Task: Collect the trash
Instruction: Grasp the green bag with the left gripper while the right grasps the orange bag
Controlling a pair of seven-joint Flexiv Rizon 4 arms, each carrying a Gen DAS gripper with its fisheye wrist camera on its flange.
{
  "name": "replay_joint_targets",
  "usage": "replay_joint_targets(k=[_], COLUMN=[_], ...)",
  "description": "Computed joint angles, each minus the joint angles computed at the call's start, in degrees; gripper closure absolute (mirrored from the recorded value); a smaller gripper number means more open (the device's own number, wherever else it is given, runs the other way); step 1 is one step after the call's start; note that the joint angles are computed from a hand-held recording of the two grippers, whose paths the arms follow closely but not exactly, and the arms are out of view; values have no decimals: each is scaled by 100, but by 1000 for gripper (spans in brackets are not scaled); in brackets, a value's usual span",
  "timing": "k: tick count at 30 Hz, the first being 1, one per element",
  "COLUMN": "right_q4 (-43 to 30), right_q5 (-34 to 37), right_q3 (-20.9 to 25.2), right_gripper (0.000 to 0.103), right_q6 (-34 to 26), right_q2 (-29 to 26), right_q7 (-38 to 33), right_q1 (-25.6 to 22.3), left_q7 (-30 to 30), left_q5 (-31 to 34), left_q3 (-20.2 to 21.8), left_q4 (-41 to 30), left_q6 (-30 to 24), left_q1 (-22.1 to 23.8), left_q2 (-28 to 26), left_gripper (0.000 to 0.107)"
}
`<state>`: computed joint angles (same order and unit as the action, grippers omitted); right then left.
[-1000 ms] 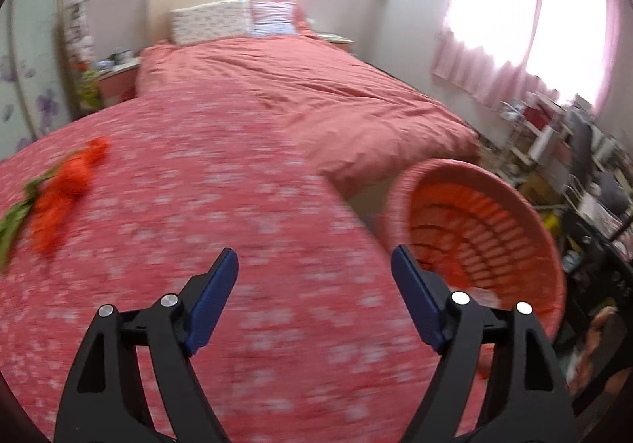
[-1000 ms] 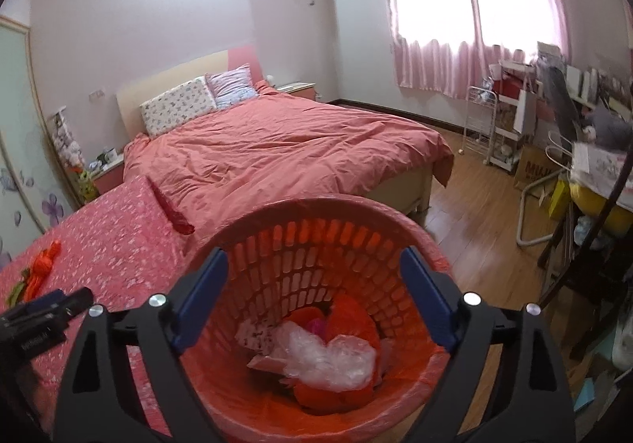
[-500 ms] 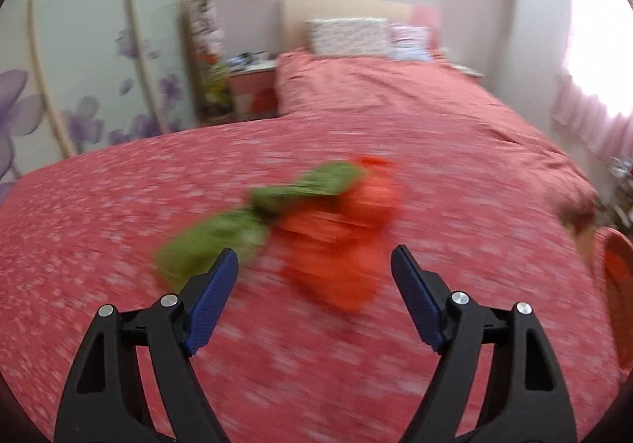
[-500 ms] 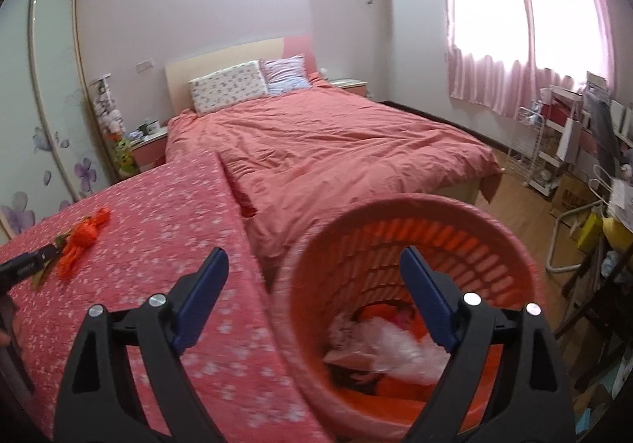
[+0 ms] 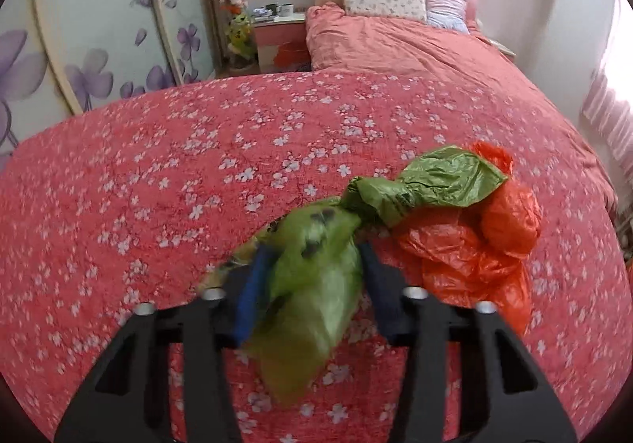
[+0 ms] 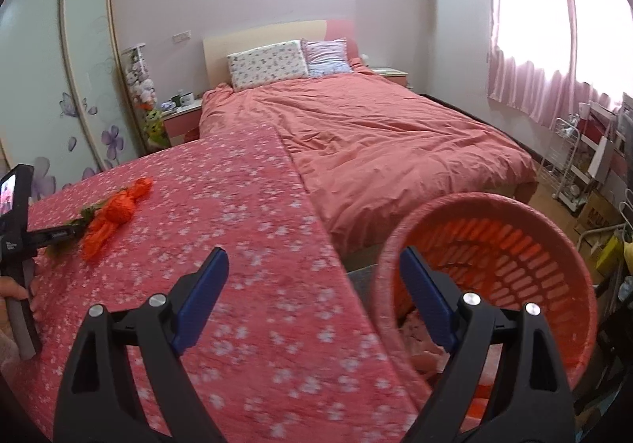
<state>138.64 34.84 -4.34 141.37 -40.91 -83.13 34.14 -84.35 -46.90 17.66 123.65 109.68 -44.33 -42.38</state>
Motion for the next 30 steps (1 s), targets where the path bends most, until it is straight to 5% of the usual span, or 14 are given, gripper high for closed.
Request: replay_joint_targets(k=[1, 4, 9, 17, 24, 30], right_q4=[-31, -177, -565, -1691, -2837, -2736], right_q5=[-2, 42, -6, -596, -970, -1410], right_q3=[0, -42, -152, -488, -1718, -1969], right_gripper=[17, 17, 18, 33, 48, 73], right_q6=[-55, -273, -828, -2259, -4065, -4164], right_q2=[28, 123, 248, 104, -594, -779], right_q7=[-15, -130, -339, -4, 1079, 1542], right_q1=[46, 315, 751, 1307, 2212, 2341], left_q7=[-16, -312, -786, -1242, -1636, -1828], left_q5=[103, 712, 1295, 1851, 2566, 2891], left_q3=[-86, -753, -1256, -1457, -1634, -1679], left_q4=[51, 334, 936, 1838, 2164, 2320], left_q6=[57, 447, 1118, 1962, 2280, 2459], left_q1=[124, 1028, 1877, 2623, 3270, 3400], left_q2=[51, 289, 577, 989, 1110, 1161], left_gripper=[91, 103, 103, 104, 103, 103])
